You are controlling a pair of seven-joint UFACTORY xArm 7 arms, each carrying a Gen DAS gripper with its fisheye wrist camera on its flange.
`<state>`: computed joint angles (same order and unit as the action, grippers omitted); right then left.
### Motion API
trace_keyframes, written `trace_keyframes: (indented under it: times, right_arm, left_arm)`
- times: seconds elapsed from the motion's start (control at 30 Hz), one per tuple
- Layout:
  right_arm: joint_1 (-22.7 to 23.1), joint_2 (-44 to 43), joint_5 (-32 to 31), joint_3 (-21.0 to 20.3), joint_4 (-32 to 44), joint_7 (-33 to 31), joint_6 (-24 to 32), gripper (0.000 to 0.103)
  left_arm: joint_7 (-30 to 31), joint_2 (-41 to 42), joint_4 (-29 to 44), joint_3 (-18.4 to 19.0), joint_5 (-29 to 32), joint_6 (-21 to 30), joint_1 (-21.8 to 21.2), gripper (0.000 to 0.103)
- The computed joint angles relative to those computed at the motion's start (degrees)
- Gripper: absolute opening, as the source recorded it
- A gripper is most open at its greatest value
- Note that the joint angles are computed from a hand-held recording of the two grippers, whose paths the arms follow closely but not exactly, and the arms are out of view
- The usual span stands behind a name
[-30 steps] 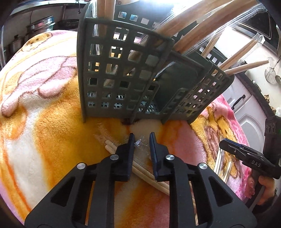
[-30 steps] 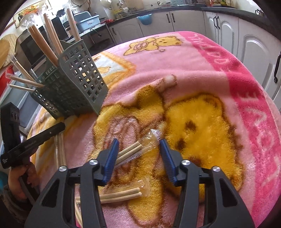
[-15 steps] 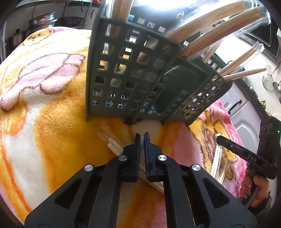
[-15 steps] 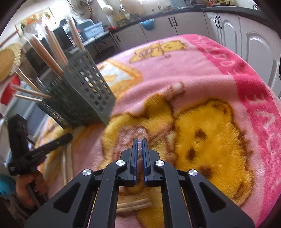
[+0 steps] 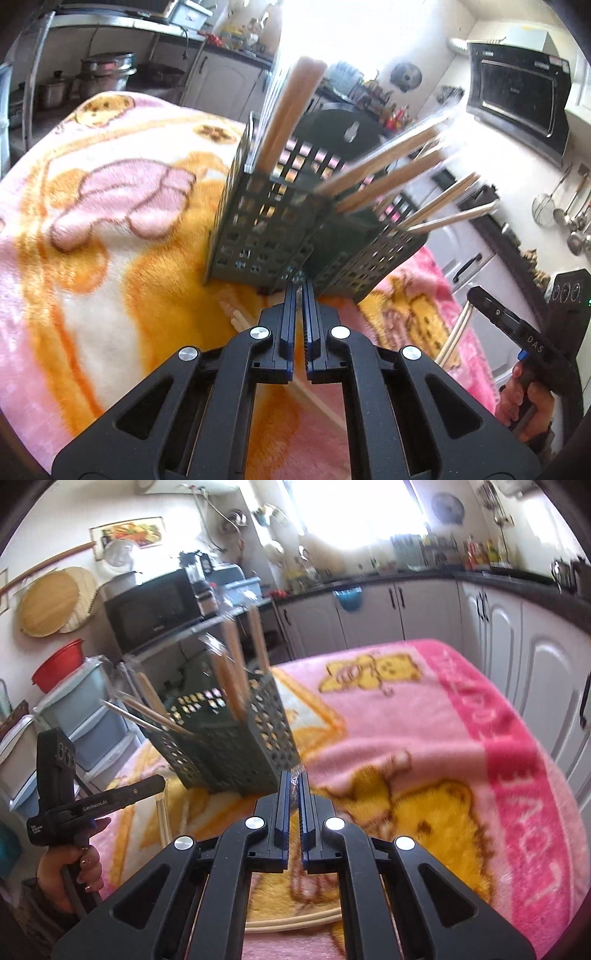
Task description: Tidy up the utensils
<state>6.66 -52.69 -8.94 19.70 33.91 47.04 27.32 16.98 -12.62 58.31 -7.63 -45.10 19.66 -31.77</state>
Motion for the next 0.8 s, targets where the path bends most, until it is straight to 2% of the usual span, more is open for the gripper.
trace_keyframes:
  times: [0.13, 0.4, 0.8]
  right_arm:
    - [-0.98, -0.63, -1.48, 1.35, 1.89, -0.39, -0.29, 0.004]
    - [-1.84, -0.98, -2.86, 2.68, 4.66, -1.59, -0.70, 0.004]
    - [-2.02, -1.48, -3.19, 3.92, 6.56, -2.84, -1.26, 0.004]
  left_arm:
    - [0.06, -1.85, -0.07, 0.09, -0.79, -1.42, -0.88, 0.002]
    - [3.86, -4.80, 0.26, 2.28, -4.45, -2.46, -3.92, 0.002]
    - [7.58, -5.73, 2.28, 3.41, -7.96, -3.14, -6.82, 0.002]
